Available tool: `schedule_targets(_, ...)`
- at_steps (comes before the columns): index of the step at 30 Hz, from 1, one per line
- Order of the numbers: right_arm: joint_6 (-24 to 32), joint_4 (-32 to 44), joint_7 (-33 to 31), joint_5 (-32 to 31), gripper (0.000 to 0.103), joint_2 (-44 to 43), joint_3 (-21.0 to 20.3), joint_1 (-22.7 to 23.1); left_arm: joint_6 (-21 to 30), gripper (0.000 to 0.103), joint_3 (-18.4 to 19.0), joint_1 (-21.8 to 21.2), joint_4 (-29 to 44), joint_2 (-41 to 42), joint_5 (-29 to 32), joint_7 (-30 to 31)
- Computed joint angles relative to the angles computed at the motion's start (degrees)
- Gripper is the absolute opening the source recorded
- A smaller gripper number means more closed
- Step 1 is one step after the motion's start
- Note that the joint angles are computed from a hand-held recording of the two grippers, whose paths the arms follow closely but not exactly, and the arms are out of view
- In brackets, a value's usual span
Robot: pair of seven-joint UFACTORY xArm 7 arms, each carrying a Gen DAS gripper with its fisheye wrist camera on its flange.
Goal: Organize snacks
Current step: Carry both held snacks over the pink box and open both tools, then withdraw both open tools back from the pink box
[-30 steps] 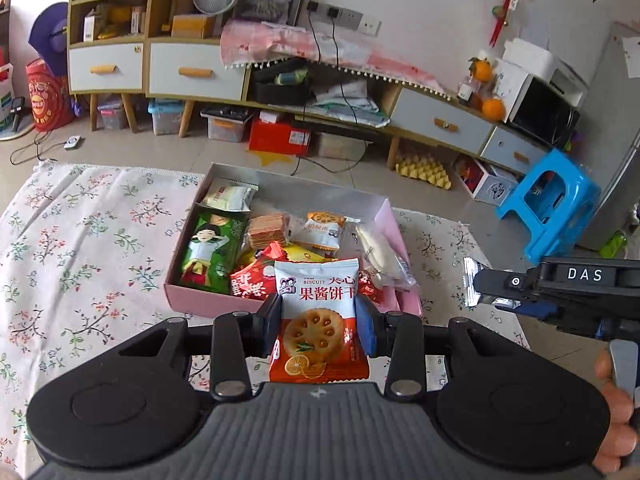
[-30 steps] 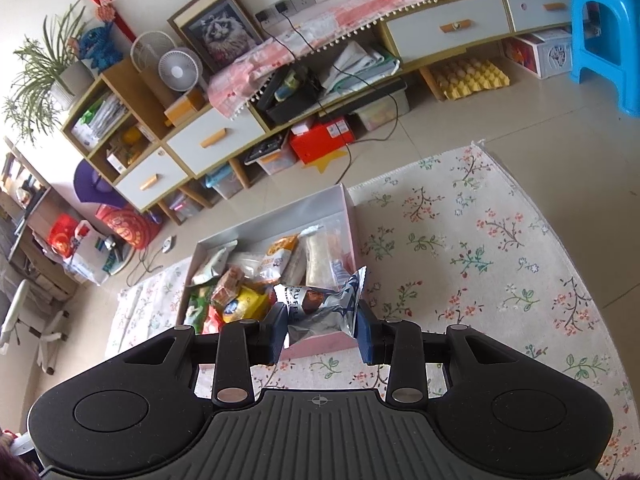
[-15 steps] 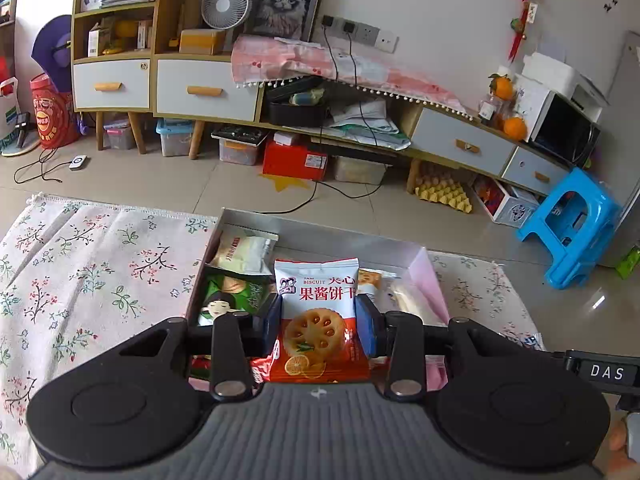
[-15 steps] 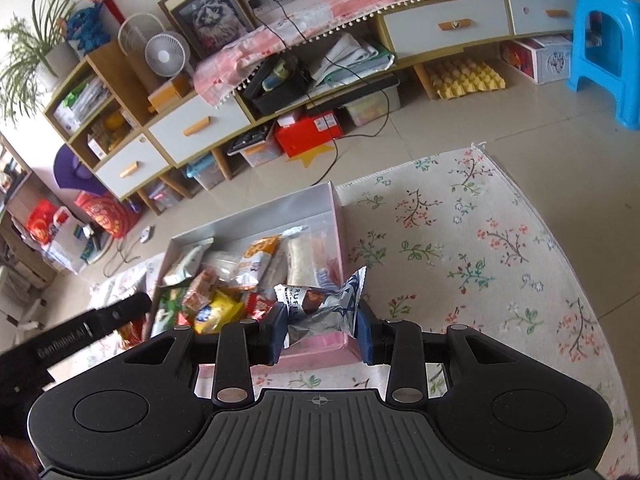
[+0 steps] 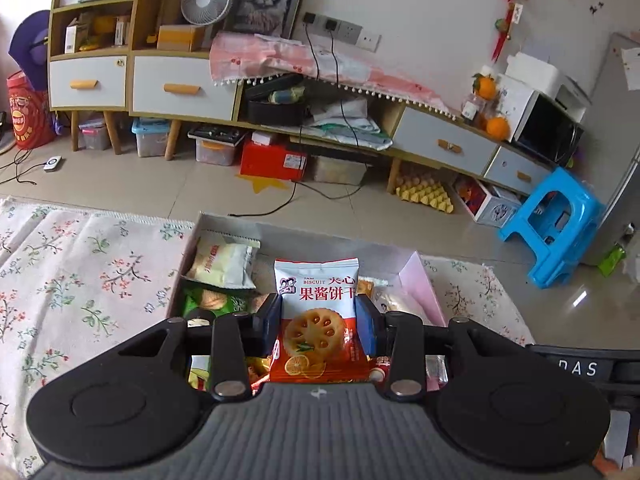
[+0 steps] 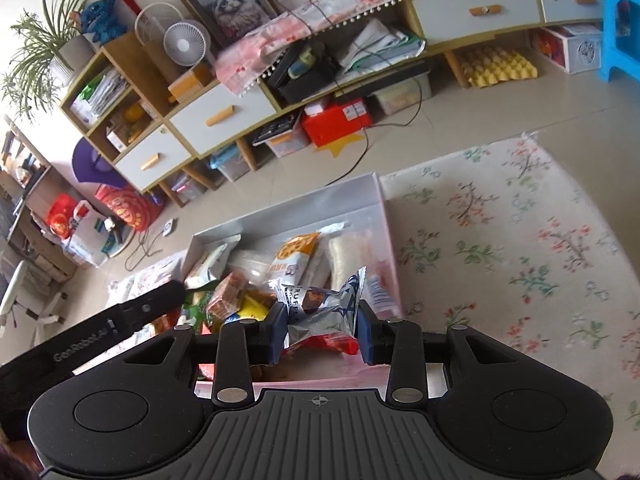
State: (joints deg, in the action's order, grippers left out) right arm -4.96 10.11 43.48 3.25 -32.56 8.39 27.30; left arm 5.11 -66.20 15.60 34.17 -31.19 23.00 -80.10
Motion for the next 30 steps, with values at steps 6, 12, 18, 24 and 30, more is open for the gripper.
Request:
schedule_targets(6, -5.5, 1.1, 0.9, 0.3, 0.036, 5.5, -4.0, 3.9, -1.2, 0.036, -1.2, 2.1, -0.3, 0.5, -0.1, -0.4)
schedule_targets(12, -12.4, 1.7, 4.5, 1.8, 0.042, 8.7, 0.3, 0.7, -4.6, 0.044, -2.8, 4.6, -0.4, 1.0, -2.5, -0.6)
schedule_targets(18, -7.2, 1.0, 5.6, 0.3, 0.058, 4.2, 0.0, 0.2, -1.9, 0.048, 0.0, 0.6, -1.0, 0.6, -3.1, 0.3)
schedule_targets(24, 0.3, 0.0, 5.9, 0.5, 0.058, -2.8, -0.1, -0.4, 2.0, 0.052, 4.4, -5.0, -1.2, 0.1, -2.9, -1.1)
schedule_targets(30, 9.7, 0.1, 5.0, -0.2, 0.064, -9.1, 2.3, -0.1, 17.7, 0.073, 7.8, -13.0, 3.0, 2.3, -2.1, -1.4)
